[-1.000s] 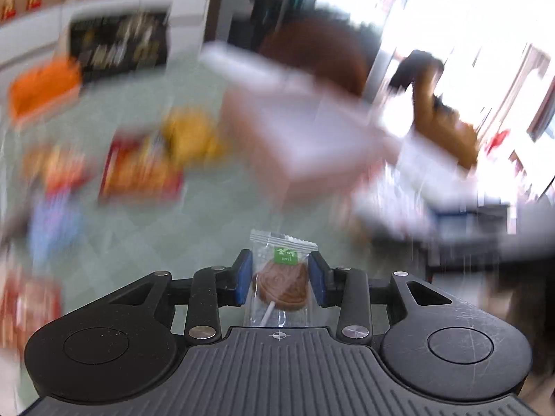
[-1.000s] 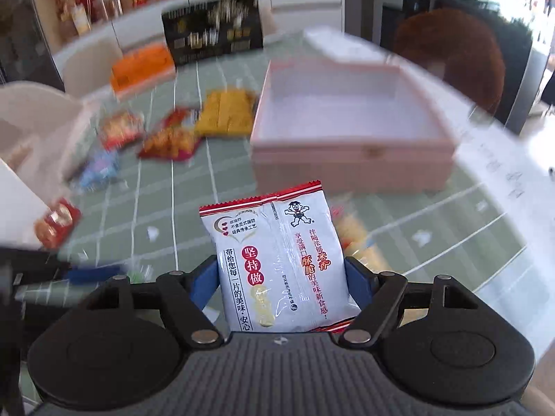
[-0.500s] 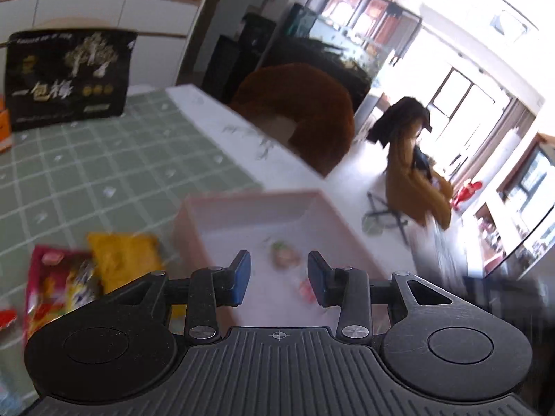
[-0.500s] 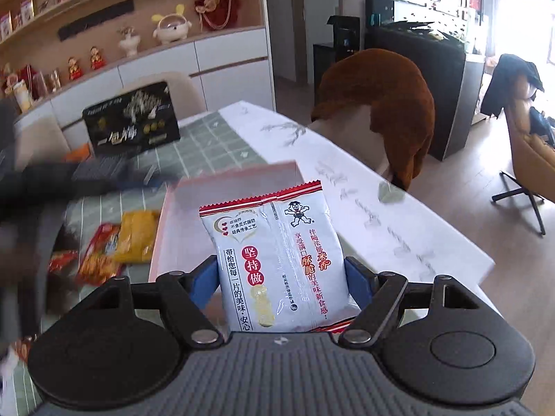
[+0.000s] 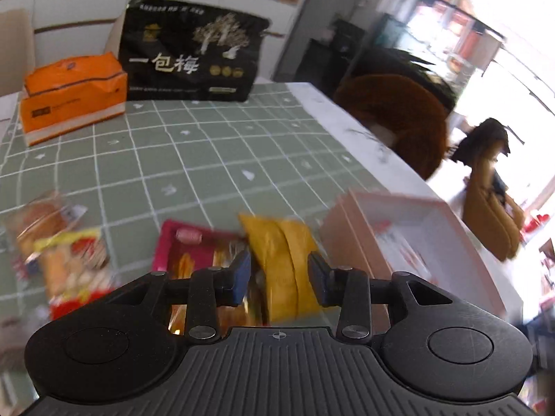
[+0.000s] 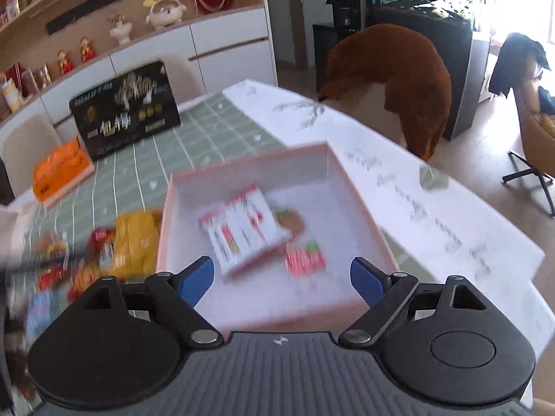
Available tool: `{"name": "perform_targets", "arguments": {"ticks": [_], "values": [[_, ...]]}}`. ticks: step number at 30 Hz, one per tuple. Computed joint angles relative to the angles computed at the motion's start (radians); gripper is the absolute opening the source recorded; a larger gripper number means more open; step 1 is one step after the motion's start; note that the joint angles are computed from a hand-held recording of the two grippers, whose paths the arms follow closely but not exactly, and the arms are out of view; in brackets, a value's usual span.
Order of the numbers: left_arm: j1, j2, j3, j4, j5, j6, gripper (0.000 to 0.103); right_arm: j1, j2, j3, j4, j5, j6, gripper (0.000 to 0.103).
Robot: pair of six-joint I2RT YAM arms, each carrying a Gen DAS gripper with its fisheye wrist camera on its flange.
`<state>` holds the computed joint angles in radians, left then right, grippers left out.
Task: Organize snacks
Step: 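Carry both snacks over the pink box and open both tools to drop them, then grasp the yellow chip bag with the left tool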
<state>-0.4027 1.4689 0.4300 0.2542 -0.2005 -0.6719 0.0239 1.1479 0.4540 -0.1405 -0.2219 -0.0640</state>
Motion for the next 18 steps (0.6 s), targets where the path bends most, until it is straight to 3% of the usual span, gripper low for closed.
{"name": "perform_targets", "arguments": {"ticks": [2, 5, 8, 12, 14, 15, 18], "values": [[0.024, 0.128, 0.101, 0.006, -0.013, 0.007, 0.041, -0.012, -0.092, -0.057, -0.047, 0.012, -0.025, 0.087], [0.031, 0.244, 0.186, 0.03, -0.021, 0.097, 0.041, -0.067, -0.215, -0.119, -0.141, 0.0, -0.083, 0.087], [0.031, 0.31, 0.207, 0.049, 0.062, 0.246, 0.039, -0.154, -0.287, -0.155, -0.227, -0.028, -0.164, 0.087], [-0.026, 0.219, 0.054, 0.143, 0.09, 0.356, 0.038, -0.255, -0.338, -0.189, -0.284, -0.063, -0.254, 0.087], [-0.065, 0.146, -0.02, 0.139, 0.114, 0.359, 0.036, -0.301, -0.341, -0.203, -0.304, -0.103, -0.296, 0.087], [-0.089, 0.114, -0.055, 0.138, 0.122, 0.356, 0.03, -0.311, -0.329, -0.21, -0.304, -0.116, -0.309, 0.087], [-0.19, 0.028, -0.146, 0.122, 0.111, 0.334, 0.028, -0.276, -0.315, -0.235, -0.282, -0.107, -0.288, 0.087]]}}
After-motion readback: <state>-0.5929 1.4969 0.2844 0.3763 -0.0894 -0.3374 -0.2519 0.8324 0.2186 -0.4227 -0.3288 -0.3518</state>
